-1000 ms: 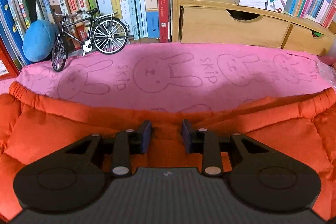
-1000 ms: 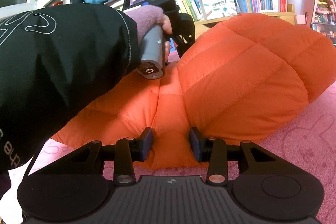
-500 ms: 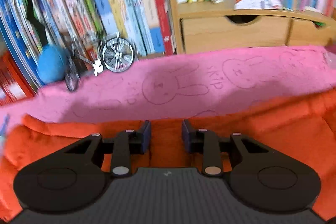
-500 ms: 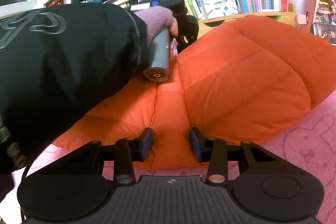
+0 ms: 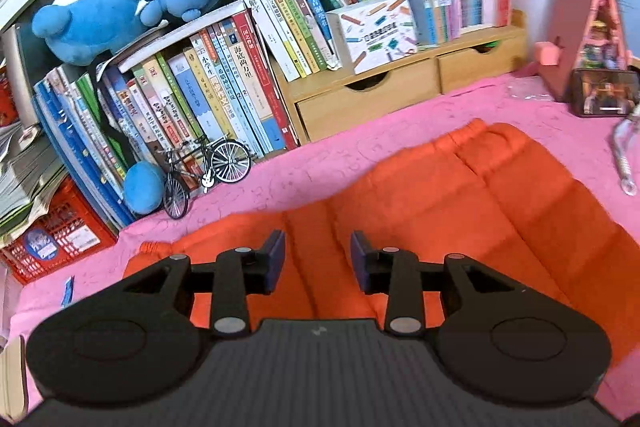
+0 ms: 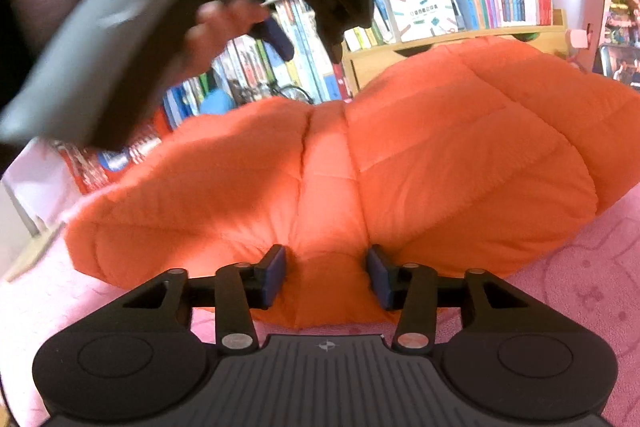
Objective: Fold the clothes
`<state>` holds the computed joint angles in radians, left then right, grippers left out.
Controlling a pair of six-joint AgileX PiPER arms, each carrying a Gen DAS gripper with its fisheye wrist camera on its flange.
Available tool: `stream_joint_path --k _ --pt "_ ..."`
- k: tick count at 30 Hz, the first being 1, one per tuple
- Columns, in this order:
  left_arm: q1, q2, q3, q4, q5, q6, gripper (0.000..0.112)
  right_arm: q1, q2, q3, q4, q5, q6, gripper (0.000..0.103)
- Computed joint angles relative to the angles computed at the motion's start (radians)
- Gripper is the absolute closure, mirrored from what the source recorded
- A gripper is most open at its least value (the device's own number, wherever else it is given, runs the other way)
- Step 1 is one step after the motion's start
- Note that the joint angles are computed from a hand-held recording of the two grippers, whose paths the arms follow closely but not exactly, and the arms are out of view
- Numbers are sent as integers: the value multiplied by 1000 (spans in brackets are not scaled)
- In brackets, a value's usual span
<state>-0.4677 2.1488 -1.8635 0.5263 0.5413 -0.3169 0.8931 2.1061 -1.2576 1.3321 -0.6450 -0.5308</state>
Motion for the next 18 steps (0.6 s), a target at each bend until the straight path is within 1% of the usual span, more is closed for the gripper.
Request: stream_joint_path --k 2,3,7,11,13,15,18 --pt "2 -53 84 4 -31 -23 77 4 -28 77 -134 -40 190 55" --pt "3 -74 120 13 -47 -38 77 15 -43 116 -161 -78 251 55" --pt "10 -143 241 4 -100 -69 77 72 -90 233 -142 -224 296 55" --pt "17 -186 328 -19 -142 -87 77 103 -157 360 -142 -328 355 54" --pt "19 -200 364 -11 -159 -119 77 95 -194 411 -142 -341 397 54" --pt "22 -222 420 0 -193 -174 77 81 -230 463 -147 -346 452 53" --pt "35 -248 517 -13 -269 -280 76 33 -289 552 -194 -320 593 51"
